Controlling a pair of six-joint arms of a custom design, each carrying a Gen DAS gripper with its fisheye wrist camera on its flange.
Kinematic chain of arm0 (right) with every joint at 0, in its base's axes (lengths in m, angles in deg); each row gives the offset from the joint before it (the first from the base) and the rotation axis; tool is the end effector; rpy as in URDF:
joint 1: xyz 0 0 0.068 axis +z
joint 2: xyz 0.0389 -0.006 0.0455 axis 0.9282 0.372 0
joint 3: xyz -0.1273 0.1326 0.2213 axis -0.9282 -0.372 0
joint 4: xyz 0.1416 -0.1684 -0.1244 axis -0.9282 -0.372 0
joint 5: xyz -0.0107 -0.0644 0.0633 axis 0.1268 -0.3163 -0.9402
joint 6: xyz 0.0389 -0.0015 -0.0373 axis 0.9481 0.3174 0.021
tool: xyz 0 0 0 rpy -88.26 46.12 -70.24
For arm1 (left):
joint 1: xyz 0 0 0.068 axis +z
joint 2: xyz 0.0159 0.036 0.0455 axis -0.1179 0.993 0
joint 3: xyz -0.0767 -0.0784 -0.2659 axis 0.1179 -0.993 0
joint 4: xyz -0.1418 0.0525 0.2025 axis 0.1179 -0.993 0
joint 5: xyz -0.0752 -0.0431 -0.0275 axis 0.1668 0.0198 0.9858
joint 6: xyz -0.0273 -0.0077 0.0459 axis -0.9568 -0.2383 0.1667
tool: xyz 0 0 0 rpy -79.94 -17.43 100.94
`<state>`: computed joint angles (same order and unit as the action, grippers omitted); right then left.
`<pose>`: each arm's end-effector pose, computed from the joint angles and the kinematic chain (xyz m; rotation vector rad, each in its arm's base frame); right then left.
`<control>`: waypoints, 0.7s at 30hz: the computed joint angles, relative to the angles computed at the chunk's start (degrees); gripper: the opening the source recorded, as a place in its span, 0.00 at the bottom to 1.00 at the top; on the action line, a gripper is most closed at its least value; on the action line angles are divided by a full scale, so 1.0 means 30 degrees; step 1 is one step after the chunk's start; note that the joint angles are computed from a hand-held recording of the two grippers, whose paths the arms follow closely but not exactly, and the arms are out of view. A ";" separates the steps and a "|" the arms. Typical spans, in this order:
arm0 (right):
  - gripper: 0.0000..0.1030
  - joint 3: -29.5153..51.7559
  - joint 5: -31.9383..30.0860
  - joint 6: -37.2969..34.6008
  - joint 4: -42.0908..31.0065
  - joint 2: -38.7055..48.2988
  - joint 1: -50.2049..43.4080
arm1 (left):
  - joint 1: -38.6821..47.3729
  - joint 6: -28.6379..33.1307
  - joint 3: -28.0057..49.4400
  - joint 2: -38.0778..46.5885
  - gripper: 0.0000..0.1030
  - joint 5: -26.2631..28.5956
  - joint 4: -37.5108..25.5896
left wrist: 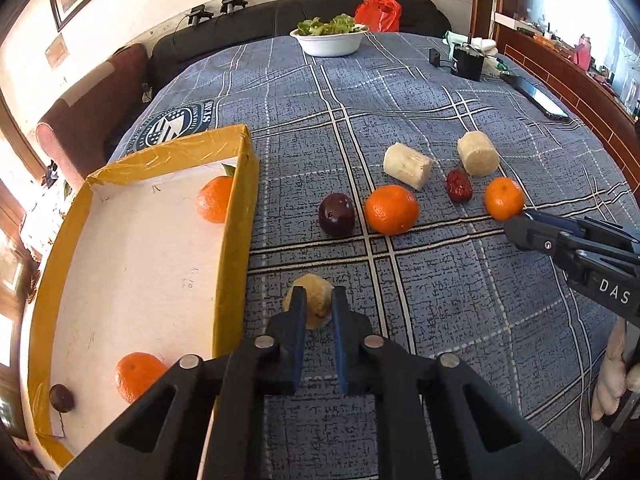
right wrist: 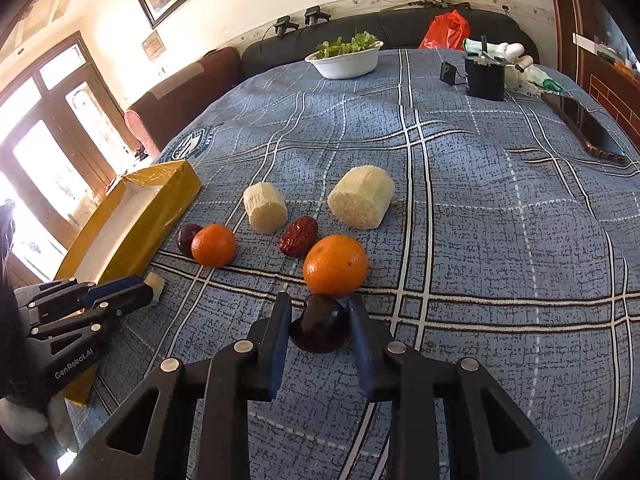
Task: Organize fruits
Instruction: 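Grasp a dark plum with the right tool while the left tool approaches the pale bun, then close the left tool on the pale round bun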
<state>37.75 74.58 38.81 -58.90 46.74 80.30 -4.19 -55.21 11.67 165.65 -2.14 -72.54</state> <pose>0.3155 0.0753 0.1529 -0.0401 2.4368 0.4644 0.3074 0.0107 0.1784 0.3817 2.5175 0.0317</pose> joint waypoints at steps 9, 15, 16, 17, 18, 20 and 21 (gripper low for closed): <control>0.30 -0.0315 -0.0315 0.0211 0.0373 -0.0341 -0.0161 | 0.0039 -0.0273 -0.0550 -0.0404 0.39 -0.0026 0.0357; 0.30 -0.0316 -0.0494 0.0248 0.0306 -0.0365 -0.0171 | -0.0527 -0.0212 -0.0462 -0.0008 0.58 -0.0693 0.0749; 0.30 -0.0310 -0.0536 0.0247 0.0296 -0.0364 -0.0175 | -0.0753 -0.0124 -0.0379 0.0207 0.58 -0.0782 0.0651; 0.30 -0.0312 -0.0603 0.0234 0.0301 -0.0373 -0.0185 | -0.0980 -0.0020 -0.0387 0.0370 0.55 -0.0884 0.0680; 0.30 -0.0331 -0.0643 0.0225 0.0316 -0.0405 -0.0182 | -0.1235 -0.0002 -0.0431 0.0504 0.53 -0.1073 0.0786; 0.30 -0.0348 -0.0648 0.0230 0.0345 -0.0426 -0.0167 | -0.1778 0.0086 -0.0886 0.0467 0.46 -0.2243 0.1617; 0.30 -0.0346 -0.0651 0.0227 0.0341 -0.0429 -0.0170 | -0.1869 0.0061 -0.1024 0.0414 0.40 -0.2627 0.1880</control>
<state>36.72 72.63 39.49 -57.88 45.46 79.78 -9.80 -55.03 8.60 166.89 -10.02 -66.90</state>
